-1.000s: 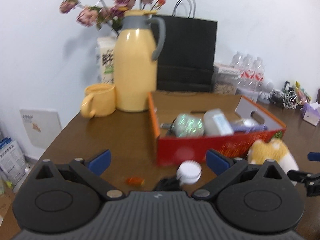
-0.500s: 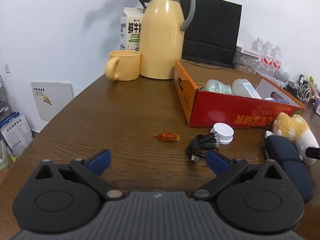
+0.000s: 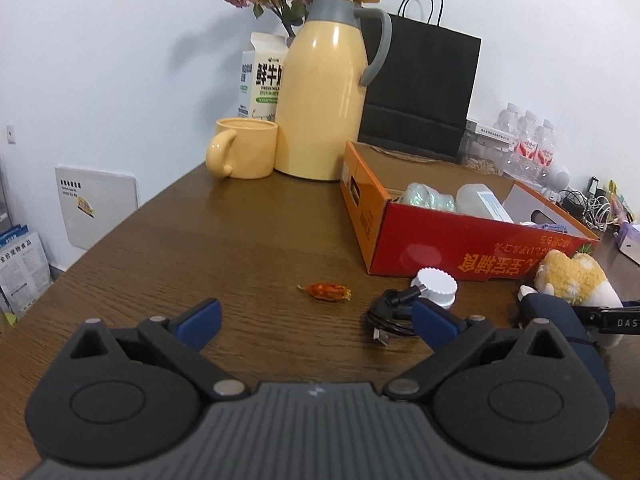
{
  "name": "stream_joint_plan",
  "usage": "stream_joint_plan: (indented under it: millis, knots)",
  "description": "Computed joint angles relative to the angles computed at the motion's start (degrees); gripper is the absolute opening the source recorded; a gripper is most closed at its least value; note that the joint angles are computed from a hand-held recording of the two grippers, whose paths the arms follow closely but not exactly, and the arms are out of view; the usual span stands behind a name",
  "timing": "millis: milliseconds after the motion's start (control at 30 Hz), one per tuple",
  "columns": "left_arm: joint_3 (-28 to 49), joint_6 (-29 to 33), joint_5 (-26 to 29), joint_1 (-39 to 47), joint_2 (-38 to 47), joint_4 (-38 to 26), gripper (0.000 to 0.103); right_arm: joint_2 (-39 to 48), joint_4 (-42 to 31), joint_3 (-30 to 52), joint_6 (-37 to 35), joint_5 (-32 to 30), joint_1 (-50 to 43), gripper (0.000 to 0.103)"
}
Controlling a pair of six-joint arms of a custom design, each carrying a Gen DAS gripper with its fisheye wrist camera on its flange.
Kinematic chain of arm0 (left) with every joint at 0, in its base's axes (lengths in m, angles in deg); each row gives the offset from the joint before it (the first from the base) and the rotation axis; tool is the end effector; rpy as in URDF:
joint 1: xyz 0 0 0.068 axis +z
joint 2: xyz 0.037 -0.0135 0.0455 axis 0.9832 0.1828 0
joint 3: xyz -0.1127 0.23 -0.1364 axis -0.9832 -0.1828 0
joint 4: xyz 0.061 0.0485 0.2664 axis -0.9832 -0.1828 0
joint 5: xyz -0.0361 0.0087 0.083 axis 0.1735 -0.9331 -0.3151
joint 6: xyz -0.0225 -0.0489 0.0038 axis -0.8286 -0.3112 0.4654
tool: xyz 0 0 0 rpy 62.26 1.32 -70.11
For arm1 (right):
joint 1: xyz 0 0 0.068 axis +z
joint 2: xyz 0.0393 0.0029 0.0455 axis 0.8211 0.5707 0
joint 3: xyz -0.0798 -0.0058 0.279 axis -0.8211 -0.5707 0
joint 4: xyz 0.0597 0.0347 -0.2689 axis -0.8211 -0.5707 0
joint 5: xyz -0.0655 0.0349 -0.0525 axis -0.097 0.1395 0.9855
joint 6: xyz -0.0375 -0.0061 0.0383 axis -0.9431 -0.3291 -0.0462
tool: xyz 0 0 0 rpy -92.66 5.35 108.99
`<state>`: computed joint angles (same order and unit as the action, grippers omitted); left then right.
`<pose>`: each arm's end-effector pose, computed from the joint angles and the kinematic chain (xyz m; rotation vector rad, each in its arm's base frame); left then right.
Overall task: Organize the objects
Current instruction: 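Grasp the white-and-yellow plush toy with the right tool, then hold the plush toy in the right tool while the left tool grasps the orange candy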
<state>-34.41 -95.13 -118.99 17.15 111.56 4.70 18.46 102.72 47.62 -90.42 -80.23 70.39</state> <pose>0.1177 -0.1590 0.1058 -0.4496 2.0366 0.0663 0.2803 0.0800 0.0911 -0.4396 2.2011 0.2187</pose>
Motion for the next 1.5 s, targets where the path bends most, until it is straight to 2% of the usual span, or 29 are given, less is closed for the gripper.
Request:
stream_joint_plan:
  millis: [33, 467, 567, 700, 800, 867, 1000, 1133, 1300, 1367, 1500]
  knots:
    - [-0.07, 0.27, 0.33, 0.16, 0.04, 0.42, 0.103, 0.36, 0.24, -0.04, 0.1, -0.88, -0.27, 0.053]
    - [-0.67, 2.24, 2.63, 1.31, 0.08, 2.85, 0.103, -1.0, 8.27, -4.8, 0.33, -2.15, -0.95, 0.049]
    - [-0.25, 1.21, 2.77, 1.54, 0.17, 1.31, 0.103, -1.75, 10.14, -6.27, 0.21, -2.24, -0.9, 0.049]
    - [-1.5, 6.6, 6.13, 3.63, -3.27, 4.09, 0.102, -2.82, 13.02, -8.6, 0.39, -3.27, -1.42, 0.048]
    - [0.05, 11.59, 6.27, 5.38, -4.7, 2.26, 0.099, -3.49, 15.54, -10.32, 0.6, -2.76, -1.38, 0.048]
    - [1.24, 15.17, 6.67, 7.37, -4.85, 1.61, 0.094, -3.76, 16.43, -10.91, 0.71, -2.49, -1.39, 0.049]
    - [1.95, 22.02, 9.95, 12.8, -4.36, 5.22, 0.087, -3.68, 16.86, -11.07, 0.7, -2.49, -1.43, 0.049]
    - [2.02, 24.35, 12.68, 16.19, -1.85, 9.07, 0.072, -3.68, 16.92, -11.15, 0.67, -2.62, -1.52, 0.049]
    - [1.32, 26.15, 14.76, 17.81, 1.37, 14.08, 0.065, -3.68, 16.69, -11.1, 0.63, -3.21, -1.7, 0.049]
    - [0.8, 26.49, 15.51, 18.5, 1.99, 15.74, 0.055, -3.62, 16.56, -11.01, 0.59, -3.45, -1.75, 0.049]
    - [-0.58, 27.22, 17.06, 19.54, 2.35, 18.98, 0.048, -3.61, 16.37, -10.93, 0.52, -3.81, -1.81, 0.049]
